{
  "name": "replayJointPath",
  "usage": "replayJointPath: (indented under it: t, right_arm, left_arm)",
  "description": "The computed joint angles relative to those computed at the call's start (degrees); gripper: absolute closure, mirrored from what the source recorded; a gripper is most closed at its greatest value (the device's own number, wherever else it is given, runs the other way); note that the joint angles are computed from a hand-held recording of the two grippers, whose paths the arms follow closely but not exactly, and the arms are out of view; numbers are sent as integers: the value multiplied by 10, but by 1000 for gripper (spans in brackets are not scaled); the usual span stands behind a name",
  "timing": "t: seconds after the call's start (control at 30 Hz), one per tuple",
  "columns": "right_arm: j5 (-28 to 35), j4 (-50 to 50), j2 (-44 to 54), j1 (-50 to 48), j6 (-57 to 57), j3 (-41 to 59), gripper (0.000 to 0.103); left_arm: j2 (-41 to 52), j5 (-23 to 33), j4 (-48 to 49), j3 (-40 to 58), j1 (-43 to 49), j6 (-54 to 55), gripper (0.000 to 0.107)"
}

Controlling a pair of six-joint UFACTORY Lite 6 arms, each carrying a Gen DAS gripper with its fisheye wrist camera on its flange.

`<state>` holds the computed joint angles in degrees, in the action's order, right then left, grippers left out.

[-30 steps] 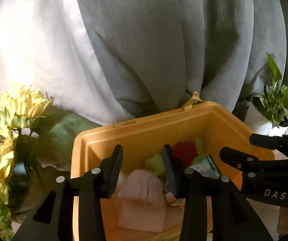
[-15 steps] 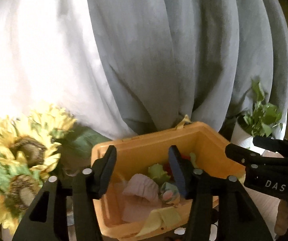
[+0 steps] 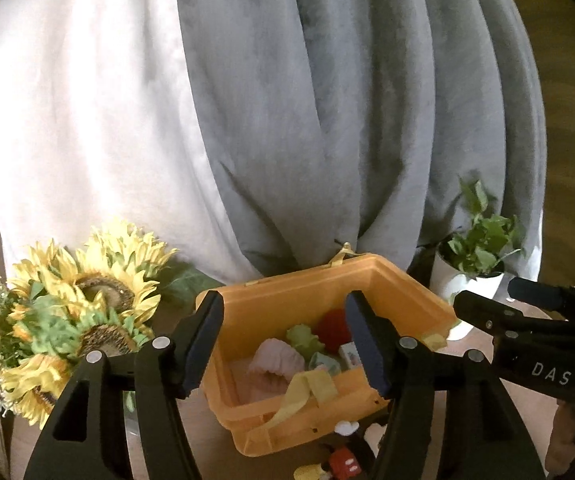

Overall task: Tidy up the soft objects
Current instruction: 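Move both open tools back toward the Mickey plush and pink sponge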

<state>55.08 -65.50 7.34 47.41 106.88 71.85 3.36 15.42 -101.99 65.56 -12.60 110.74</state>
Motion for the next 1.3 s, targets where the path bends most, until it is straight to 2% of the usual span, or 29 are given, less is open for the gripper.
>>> replayJointPath:
  t: [0.37,0.7,0.83,1.3]
  right_arm:
    - [141,19,8,130,83,7,25]
    - [243,52,67,217,159,51,25]
    - [259,72,91,236,191,60,25]
    - [311,120,171,282,279,83,25]
  left_arm:
    - [-99,99,52,-104,67,-2,45]
    - [-134,199,91,-160,128,32,45]
    - [-133,231,88,-180,145,77,45]
    - [-94,290,79,-227,164,203,45]
